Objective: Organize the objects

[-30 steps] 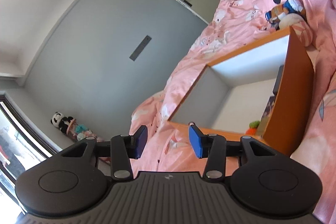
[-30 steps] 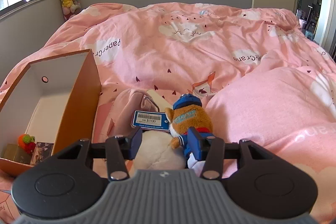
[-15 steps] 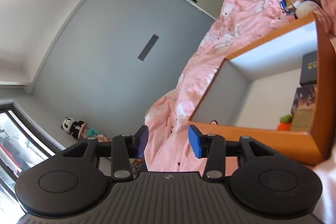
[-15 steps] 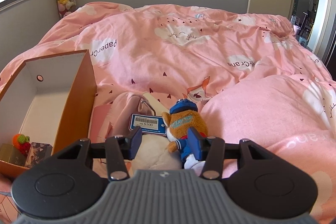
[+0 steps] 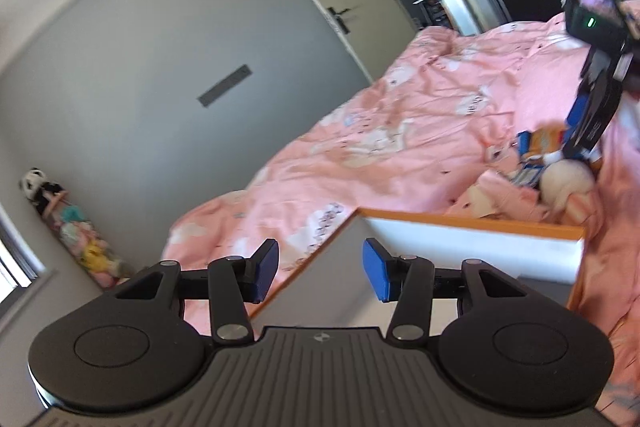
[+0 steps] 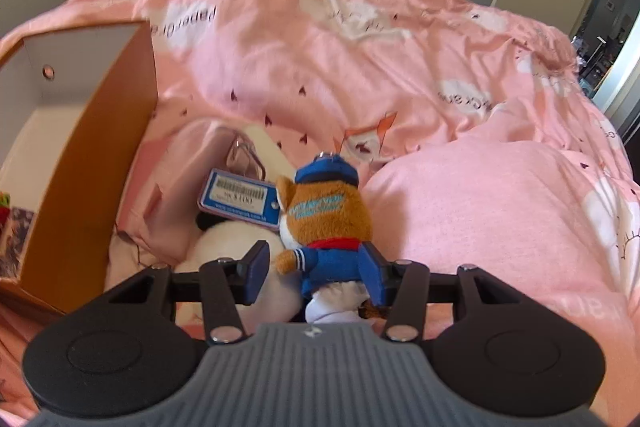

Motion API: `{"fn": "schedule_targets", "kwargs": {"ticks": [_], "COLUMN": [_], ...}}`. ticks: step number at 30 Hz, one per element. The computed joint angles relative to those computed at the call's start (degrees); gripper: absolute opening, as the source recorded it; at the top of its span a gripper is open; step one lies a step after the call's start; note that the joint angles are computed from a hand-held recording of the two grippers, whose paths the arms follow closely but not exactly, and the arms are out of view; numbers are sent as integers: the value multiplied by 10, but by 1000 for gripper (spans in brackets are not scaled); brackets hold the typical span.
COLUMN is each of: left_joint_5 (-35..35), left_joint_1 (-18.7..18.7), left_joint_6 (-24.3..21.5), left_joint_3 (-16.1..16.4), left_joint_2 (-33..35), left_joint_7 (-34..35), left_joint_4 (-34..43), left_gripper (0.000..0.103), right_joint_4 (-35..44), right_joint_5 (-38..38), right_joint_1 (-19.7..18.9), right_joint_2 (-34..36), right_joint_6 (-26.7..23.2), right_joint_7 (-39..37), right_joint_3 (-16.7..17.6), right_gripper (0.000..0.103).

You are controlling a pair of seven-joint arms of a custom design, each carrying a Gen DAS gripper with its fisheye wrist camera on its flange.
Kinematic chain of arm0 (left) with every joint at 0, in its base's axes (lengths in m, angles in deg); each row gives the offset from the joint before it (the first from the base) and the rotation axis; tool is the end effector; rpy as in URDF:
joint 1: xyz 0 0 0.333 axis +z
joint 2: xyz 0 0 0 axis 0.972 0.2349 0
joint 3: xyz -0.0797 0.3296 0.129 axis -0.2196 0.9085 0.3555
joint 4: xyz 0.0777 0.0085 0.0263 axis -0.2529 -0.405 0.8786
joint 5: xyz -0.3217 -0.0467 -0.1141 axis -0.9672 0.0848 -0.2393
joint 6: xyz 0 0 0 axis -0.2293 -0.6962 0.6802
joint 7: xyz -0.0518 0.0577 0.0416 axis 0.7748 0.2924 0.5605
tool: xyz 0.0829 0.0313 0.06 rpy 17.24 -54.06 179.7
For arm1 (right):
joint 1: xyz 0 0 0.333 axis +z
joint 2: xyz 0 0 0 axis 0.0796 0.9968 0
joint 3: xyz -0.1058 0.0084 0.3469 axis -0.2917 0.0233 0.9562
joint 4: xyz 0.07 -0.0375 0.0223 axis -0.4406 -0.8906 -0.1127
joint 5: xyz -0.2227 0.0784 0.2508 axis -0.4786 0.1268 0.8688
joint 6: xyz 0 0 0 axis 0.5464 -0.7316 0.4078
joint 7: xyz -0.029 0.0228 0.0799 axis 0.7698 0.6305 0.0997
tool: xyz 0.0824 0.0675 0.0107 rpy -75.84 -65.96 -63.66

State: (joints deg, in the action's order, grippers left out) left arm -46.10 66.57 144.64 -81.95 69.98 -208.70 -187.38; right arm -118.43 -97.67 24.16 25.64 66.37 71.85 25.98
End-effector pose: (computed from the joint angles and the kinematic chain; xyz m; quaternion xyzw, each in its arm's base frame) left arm 0.5360 -0.1345 0.6487 -0.1970 0.8038 -0.3611 0.4297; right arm 0.5566 0.2377 0.5723 -0.7392 0.5920 -0.2637 0.1835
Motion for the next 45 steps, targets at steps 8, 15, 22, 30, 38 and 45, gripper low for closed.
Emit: {"fn": "schedule_targets", "kwargs": {"ticks": [8, 15, 22, 30, 38, 45], "left_joint_5": [224, 341, 477, 571, 564, 526], "left_joint_1": [-10, -23, -69, -110, -116, -101], "left_joint_6": [-141, -311, -475, -580, -704, -640], "left_joint_3": [-6, -21, -21, -10, -14, -22], "left_joint_2": [30, 86, 199, 303, 373, 328], "left_joint_7": [-234, -384, -597, -715, -791, -818], "left_joint_4": [43, 132, 286, 424, 543, 453], "left_gripper": [57, 57, 58, 65, 87, 71], "right_joint_4": [30, -19, -109, -205, -229, -241], "right_joint_5": [91, 174, 231, 311, 373, 395], "right_joint_1": [-26, -45, -53, -56, -49, -45], "right_joint_2": [27, -2, -69, -113, -115, -119], "right_joint_6": [-28, -5, 103, 200, 241, 257], "right_joint_7": [-105, -102, -52, -13, -53, -70], "right_joint_3": [7, 0, 1, -12, -18, -19], "right_gripper": [63, 48, 45, 45, 47, 47]}}
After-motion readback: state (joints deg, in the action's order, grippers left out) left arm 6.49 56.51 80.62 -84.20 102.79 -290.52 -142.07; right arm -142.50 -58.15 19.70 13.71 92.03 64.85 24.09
